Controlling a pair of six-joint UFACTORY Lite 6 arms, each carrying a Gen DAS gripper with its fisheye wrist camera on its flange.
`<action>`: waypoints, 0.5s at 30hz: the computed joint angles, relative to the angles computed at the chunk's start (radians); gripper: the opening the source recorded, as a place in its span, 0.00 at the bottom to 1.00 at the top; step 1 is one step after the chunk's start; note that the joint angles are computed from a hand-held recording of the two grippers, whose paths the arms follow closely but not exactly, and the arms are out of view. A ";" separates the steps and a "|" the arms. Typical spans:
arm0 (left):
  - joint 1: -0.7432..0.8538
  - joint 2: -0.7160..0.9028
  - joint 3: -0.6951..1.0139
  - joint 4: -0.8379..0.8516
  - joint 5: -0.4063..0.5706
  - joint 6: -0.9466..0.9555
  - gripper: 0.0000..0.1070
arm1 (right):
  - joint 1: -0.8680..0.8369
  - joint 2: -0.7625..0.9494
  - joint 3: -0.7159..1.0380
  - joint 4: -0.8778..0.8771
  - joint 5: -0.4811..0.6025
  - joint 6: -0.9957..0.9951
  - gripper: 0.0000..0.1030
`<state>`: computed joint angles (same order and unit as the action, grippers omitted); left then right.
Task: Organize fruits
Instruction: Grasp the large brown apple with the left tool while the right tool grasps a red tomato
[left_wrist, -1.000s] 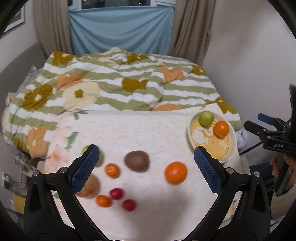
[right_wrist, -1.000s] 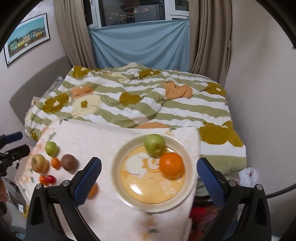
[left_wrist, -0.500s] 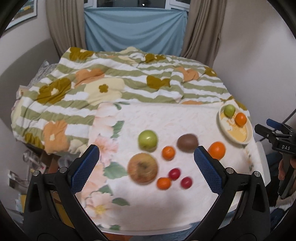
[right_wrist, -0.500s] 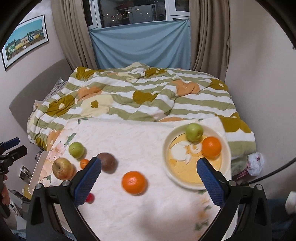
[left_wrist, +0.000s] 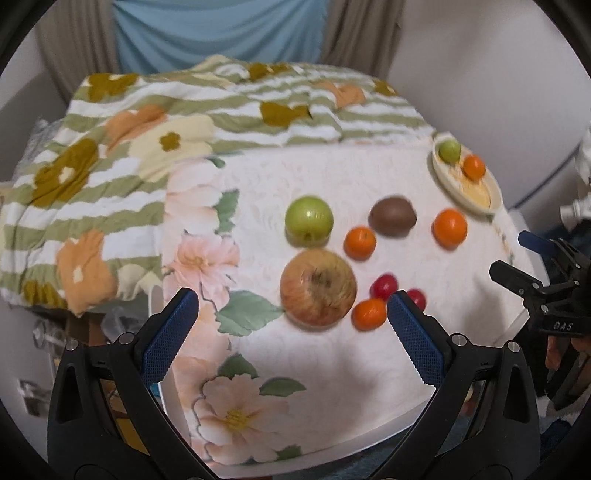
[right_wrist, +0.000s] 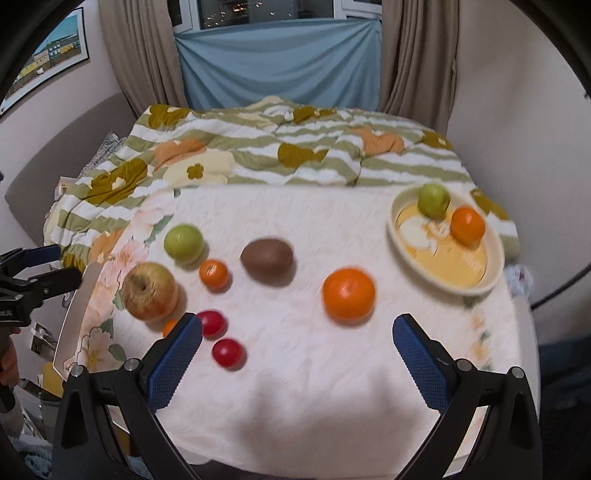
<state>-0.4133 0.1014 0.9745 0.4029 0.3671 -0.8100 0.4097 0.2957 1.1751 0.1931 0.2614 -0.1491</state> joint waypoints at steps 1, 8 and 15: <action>0.008 0.020 -0.001 -0.026 -0.018 0.041 0.96 | 0.015 0.008 -0.010 -0.029 -0.012 0.038 1.00; 0.031 0.163 0.009 -0.100 -0.100 0.228 0.96 | 0.079 0.094 -0.032 -0.158 -0.052 0.192 1.00; 0.026 0.307 0.062 0.024 -0.166 0.231 0.96 | 0.116 0.188 -0.023 -0.190 -0.108 0.213 0.98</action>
